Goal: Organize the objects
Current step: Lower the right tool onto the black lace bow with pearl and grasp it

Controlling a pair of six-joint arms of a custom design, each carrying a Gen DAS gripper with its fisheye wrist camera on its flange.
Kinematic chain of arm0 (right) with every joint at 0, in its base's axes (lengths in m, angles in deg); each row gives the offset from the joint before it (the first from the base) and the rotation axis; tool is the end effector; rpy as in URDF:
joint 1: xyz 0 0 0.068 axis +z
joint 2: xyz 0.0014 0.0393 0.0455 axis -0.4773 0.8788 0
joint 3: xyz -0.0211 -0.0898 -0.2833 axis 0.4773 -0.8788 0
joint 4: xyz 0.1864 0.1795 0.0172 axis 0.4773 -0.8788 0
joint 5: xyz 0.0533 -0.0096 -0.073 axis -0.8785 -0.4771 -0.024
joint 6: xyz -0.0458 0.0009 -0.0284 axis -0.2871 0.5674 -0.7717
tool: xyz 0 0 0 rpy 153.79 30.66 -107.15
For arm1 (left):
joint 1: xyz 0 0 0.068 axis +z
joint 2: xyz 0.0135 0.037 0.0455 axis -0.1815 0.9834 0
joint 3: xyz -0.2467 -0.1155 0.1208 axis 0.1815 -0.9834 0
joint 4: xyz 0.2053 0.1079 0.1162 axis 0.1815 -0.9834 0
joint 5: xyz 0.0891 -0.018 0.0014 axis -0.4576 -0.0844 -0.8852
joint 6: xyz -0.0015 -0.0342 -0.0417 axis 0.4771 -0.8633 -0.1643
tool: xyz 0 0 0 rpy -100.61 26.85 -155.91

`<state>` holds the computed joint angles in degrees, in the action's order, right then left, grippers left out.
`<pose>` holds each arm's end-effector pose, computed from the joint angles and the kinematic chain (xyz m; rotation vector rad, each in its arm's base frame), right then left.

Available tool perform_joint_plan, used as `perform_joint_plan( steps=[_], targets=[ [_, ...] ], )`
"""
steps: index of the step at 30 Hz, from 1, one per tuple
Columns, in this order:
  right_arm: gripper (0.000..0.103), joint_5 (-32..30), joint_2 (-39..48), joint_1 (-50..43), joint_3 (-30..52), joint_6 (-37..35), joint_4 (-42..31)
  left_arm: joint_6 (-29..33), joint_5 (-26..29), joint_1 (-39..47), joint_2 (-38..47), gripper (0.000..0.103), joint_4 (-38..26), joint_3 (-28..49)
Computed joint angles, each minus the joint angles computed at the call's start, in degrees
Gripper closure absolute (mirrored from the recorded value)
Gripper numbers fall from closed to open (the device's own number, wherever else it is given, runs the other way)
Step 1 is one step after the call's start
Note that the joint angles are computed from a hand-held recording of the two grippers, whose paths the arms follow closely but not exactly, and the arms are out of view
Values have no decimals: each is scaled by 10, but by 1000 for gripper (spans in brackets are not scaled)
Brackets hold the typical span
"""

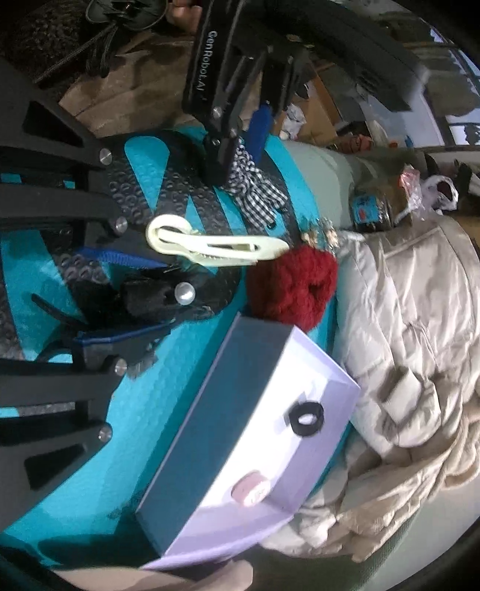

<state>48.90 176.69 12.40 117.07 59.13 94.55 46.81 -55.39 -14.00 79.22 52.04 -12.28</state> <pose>0.2083 0.1727 0.1054 -0.6425 2.4121 0.1511 0.2409 -0.0234 0.0704 0.3926 2.6880 -0.2993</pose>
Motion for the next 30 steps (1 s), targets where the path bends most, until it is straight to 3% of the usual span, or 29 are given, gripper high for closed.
perform_joint_plan(
  steps=[16,18,20,22,30],
  targets=[
    [67,-22,58,-23,41,-16,18,1,-27,-24,23,58,42,7],
    [68,-19,62,-21,42,-14,23,2,-44,-35,25,61,54,3],
    [79,-19,64,-20,44,-15,25,5,-60,-41,27,69,64,0],
    [80,-17,63,-19,44,-12,26,4,-64,-39,28,76,70,-1],
    [80,-35,35,-22,37,10,19,7,-30,-5,12,81,33,6]
  ],
)
